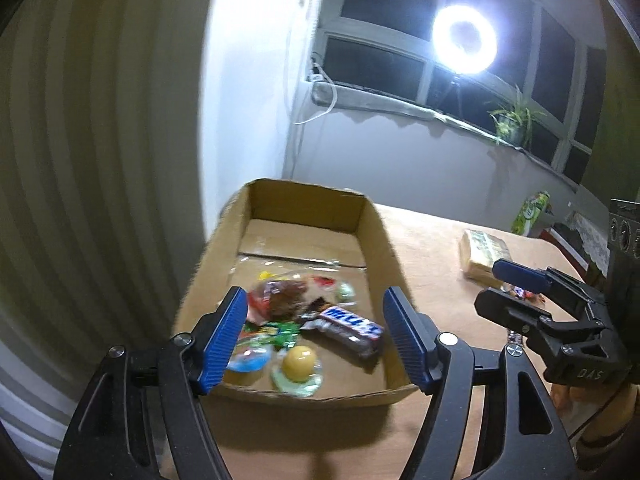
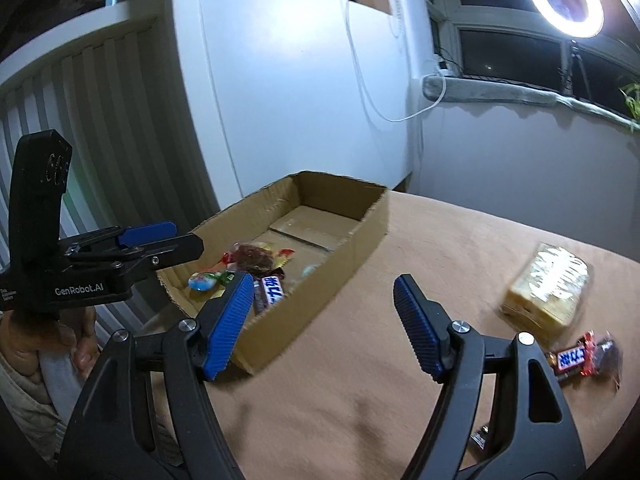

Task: Organize snacks
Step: 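Carry the pink candy and cookie bag into the box and open both tools, then grasp the blue-labelled chocolate bar with the left tool while the right tool grasps the red-ended cookie bag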

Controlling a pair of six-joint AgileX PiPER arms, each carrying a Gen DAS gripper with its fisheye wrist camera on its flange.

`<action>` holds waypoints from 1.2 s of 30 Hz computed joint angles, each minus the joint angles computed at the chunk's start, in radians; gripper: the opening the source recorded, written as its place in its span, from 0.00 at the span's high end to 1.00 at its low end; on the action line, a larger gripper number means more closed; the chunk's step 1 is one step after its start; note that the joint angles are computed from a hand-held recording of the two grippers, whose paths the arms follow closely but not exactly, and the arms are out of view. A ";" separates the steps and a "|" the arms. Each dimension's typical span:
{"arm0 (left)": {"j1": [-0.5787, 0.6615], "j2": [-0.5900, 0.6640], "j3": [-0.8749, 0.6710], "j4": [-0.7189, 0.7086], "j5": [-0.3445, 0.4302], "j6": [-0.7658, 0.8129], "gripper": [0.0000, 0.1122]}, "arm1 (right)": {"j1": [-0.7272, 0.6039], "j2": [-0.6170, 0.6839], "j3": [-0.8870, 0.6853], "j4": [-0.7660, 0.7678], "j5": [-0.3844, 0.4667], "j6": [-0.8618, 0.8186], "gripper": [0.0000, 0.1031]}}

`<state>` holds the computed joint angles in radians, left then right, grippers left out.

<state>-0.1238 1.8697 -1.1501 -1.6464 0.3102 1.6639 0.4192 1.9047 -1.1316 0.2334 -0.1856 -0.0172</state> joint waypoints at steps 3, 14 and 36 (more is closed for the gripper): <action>-0.036 -0.010 -0.006 0.040 -0.016 -0.033 0.37 | -0.028 -0.033 0.062 -0.087 -0.043 0.096 0.27; -0.226 0.009 -0.104 0.485 -0.104 -0.439 0.37 | -0.187 -0.141 0.295 -0.349 -0.202 0.389 0.27; -0.525 0.280 -0.506 1.023 0.008 -0.804 0.37 | -0.642 -0.226 0.528 -0.604 -0.282 0.595 0.27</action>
<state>-0.6490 2.1497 -1.6563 -0.6239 0.3185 0.8598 -0.2231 1.6789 -0.6034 -0.3710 -0.4680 0.5782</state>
